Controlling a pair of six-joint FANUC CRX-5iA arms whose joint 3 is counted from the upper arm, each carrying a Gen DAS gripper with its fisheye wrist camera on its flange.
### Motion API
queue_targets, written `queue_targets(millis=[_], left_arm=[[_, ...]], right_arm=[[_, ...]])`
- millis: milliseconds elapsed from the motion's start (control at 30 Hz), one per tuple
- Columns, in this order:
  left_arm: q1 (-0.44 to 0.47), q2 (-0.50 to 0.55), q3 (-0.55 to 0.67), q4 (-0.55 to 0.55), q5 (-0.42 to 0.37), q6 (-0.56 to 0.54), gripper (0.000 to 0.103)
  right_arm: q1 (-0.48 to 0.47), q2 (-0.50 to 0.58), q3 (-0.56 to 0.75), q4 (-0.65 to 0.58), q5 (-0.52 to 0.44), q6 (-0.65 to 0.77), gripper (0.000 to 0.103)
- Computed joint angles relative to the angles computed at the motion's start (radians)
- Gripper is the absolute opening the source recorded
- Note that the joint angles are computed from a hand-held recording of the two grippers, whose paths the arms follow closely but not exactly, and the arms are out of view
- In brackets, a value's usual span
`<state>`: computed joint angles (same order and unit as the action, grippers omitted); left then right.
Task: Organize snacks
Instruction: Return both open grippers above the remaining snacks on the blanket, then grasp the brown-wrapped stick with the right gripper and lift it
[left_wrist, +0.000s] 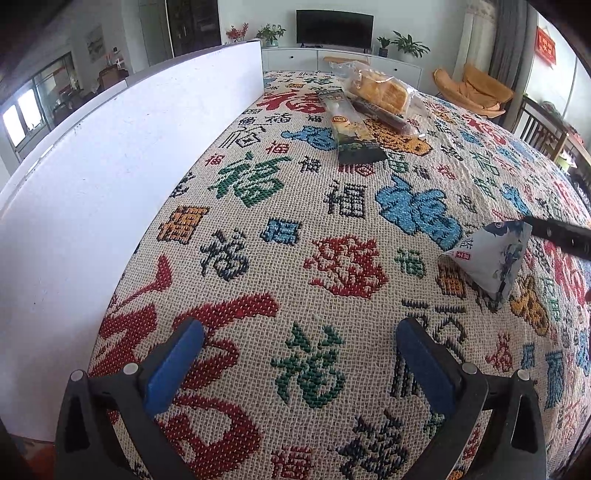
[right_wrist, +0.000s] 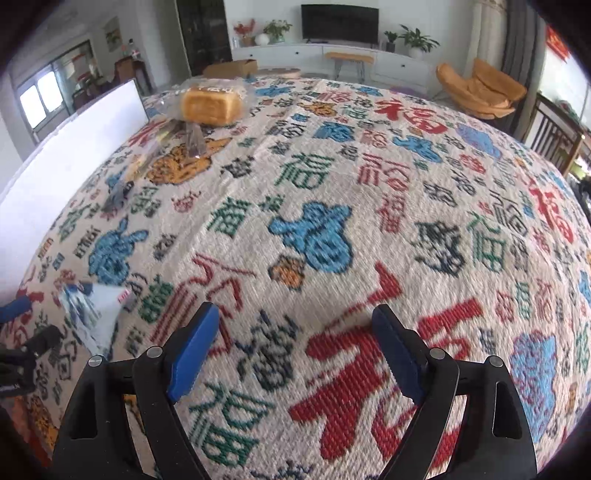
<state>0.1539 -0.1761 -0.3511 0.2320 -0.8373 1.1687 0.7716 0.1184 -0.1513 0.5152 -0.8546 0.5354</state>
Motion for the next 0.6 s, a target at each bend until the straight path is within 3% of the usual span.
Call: queue_targets(millis=[133,200,333,433,467,533,600], left_arm=[[-0.004,0.003,-0.002,0.001,0.015,0.004,0.103],[-0.005,0.003,-0.003,0.003,0.020,0.004,0.103],[-0.007,0.005,-0.006,0.006,0.029,0.003,0.103],[-0.006,0.005,-0.008,0.009,0.032,-0.001,0.103],[-0.007,0.005,-0.008,0.009,0.033,-0.001,0.103],[-0.007,0.004,-0.008,0.007,0.034,0.001,0.103],[-0.009,0.007,-0.006,0.007,0.036,0.003,0.103]], right_arm=[[-0.042,0.085,0.130,0.045,0.075,0.111,0.085],[-0.060,0.169,0.265,-0.017,0.075,0.264,0.085],[-0.084,0.412,0.642,-0.187,-0.097,0.478,0.080],[-0.091,0.571,0.901,-0.268,-0.251,0.545,0.052],[-0.092,0.626,0.991,-0.284,-0.315,0.565,0.050],[-0.085,0.676,1.054,-0.264,-0.348,0.572,0.054],[-0.087,0.676,1.051,-0.267,-0.333,0.554,0.049]])
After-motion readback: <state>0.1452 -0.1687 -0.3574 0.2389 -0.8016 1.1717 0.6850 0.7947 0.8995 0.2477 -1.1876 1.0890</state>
